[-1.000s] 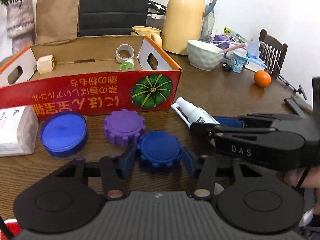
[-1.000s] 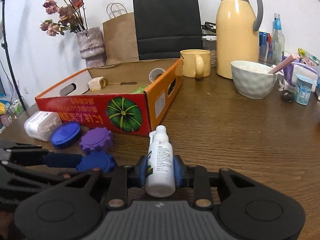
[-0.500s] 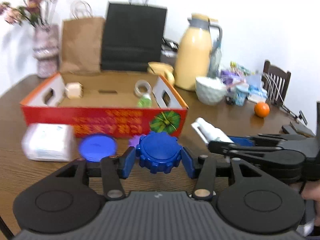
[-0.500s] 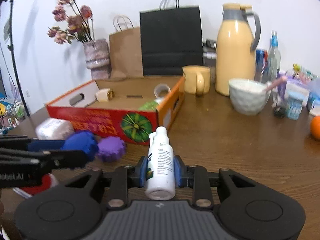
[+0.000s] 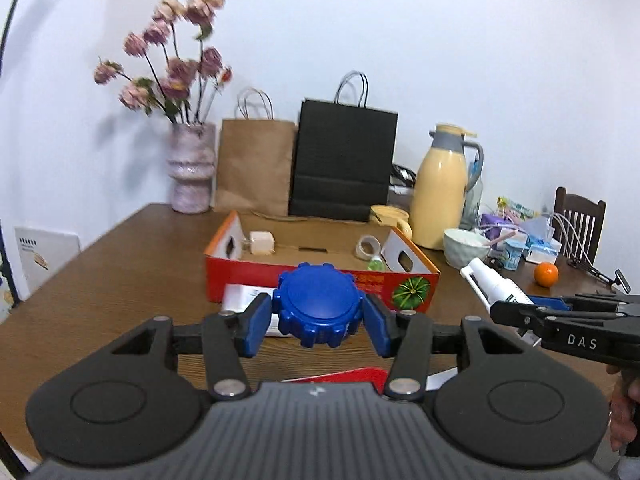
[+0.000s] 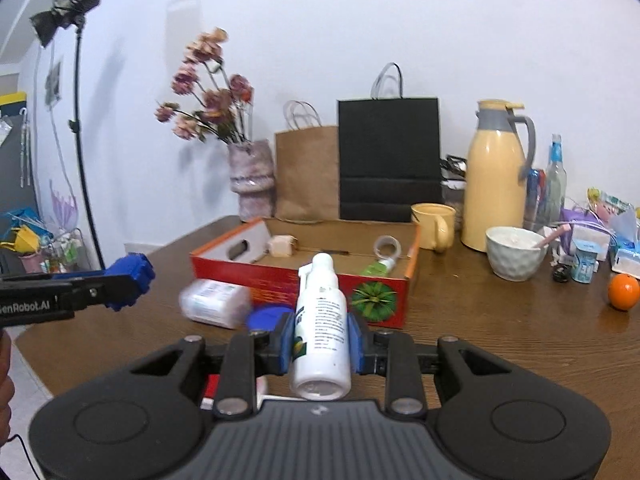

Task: Organize rigid objects
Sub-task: 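Lift the blue cap and white bottle and carry both over the box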

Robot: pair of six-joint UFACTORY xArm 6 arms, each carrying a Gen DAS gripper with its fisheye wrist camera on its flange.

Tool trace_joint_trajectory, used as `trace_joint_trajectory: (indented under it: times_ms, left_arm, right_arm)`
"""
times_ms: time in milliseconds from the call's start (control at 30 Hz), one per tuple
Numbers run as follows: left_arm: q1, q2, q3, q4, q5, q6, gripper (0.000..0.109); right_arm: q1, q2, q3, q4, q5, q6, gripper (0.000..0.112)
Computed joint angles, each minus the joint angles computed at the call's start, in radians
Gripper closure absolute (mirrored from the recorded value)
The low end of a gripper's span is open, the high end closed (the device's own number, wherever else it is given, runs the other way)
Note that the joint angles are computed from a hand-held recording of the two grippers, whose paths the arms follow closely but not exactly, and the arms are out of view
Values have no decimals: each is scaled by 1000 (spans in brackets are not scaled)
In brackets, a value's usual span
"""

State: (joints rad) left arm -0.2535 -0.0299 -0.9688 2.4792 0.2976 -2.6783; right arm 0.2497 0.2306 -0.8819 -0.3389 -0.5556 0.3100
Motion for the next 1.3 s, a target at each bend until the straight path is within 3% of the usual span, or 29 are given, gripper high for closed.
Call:
trace_joint_trajectory:
  times_ms: [367,533,667,800,1000,1067,1167,1300]
  left_arm:
    - [11,-215,223,17,64,-2,57]
    - [-25,-324,344,-9,132,17,57]
    - [-89,-451,496,-109,244,119,57]
    - [-141,-585,619,-182,280,169,57]
    - [-323,-770,806,-330,516,290,57]
    - [-337,-803,823,-373,514,317,57]
    - [-293,-811,811,-381,441,311,57]
    - [-287,-817,814,-375,439,304,57]
  right_arm:
    - [154,-120,171,304,-70,-211,85]
    - [194,-185,295,355,-219,-225,85]
    - [260,-244,411,459,-327,-272,85]
    - [338,-279,531,561,-460,-305,85]
    - [483,-319,641,704,-616,-351,85]
    - [511,-323,660,725,-650,-362,85]
    - [522,-331,669,737,-648,-352,85]
    - [519,-339,670,733,-628,-333,85]
